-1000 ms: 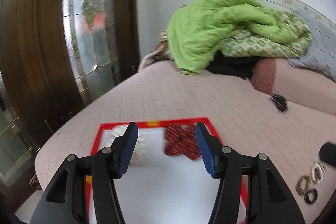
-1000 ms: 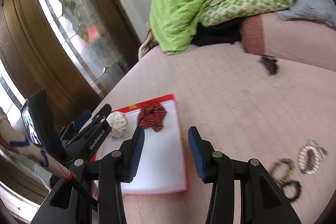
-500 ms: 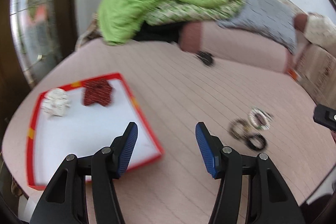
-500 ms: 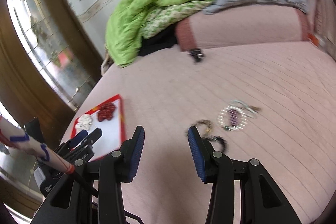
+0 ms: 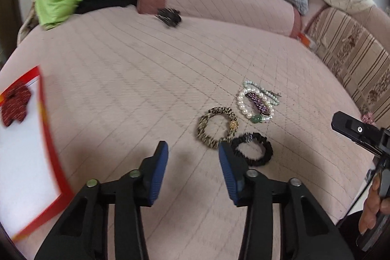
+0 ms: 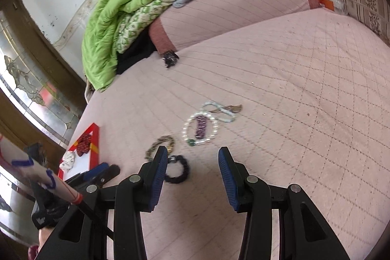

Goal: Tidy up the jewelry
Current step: 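Grasp leopard bracelet with left gripper while right gripper grasps pearl bracelet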

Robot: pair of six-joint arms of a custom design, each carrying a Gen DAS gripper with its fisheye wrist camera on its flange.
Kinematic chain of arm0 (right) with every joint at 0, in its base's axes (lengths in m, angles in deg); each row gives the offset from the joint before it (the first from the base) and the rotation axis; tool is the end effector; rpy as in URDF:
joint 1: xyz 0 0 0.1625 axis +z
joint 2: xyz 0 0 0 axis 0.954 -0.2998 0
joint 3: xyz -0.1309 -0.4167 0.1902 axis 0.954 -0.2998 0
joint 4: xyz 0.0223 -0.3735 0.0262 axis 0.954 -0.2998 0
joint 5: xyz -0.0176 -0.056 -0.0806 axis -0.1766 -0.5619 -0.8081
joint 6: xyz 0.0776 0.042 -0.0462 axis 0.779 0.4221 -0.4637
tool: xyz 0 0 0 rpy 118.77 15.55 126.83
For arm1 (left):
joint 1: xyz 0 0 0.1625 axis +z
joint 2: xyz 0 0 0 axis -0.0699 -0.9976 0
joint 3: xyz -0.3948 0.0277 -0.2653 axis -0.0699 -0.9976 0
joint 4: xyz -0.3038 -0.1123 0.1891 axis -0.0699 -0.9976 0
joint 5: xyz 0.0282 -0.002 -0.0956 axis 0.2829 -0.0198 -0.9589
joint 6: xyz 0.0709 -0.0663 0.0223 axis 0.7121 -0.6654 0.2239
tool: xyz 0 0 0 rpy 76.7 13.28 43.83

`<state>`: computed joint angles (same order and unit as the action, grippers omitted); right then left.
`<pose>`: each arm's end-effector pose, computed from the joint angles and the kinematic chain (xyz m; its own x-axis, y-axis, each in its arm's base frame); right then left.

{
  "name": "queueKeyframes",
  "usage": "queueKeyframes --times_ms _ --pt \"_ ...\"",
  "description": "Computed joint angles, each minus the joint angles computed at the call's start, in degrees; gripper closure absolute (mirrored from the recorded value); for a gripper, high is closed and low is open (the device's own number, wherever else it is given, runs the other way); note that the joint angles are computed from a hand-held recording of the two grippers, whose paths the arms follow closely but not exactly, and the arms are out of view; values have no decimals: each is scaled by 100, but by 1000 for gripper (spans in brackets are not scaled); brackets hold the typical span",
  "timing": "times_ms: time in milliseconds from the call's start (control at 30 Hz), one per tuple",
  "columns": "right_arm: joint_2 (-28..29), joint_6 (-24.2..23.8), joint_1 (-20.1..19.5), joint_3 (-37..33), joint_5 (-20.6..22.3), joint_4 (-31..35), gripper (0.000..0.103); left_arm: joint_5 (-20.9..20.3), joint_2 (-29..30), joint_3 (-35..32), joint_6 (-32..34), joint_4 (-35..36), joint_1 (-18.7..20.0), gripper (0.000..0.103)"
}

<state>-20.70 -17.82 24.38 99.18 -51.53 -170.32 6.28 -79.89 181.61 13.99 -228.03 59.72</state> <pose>0.1788 -0.5576 0.1423 -0.9453 -0.1284 0.2999 -0.2848 0.7729 -0.5670 -0.1558 -0.5883 0.1447 -0.8064 0.0716 -0.5870 0.3967 0.8016 -0.4473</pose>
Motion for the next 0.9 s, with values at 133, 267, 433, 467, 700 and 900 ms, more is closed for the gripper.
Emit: queueKeyframes --times_ms 133,267,433,467,700,900 --pt "63 -62 -176 -156 18 117 56 -25 312 -509 195 300 167 68" --pt "157 -2 -259 -452 115 385 56 -99 562 -866 272 542 309 75" --pt "415 -292 -130 -886 93 730 59 369 796 -950 730 253 235 96" --pt "484 -338 -103 -998 79 849 62 298 773 -937 714 202 264 97" --pt "918 -595 82 -1639 -122 1537 70 203 510 -805 613 -36 407 97" --pt "1272 -601 216 -2155 -535 2110 76 311 390 -744 631 -242 434 97"
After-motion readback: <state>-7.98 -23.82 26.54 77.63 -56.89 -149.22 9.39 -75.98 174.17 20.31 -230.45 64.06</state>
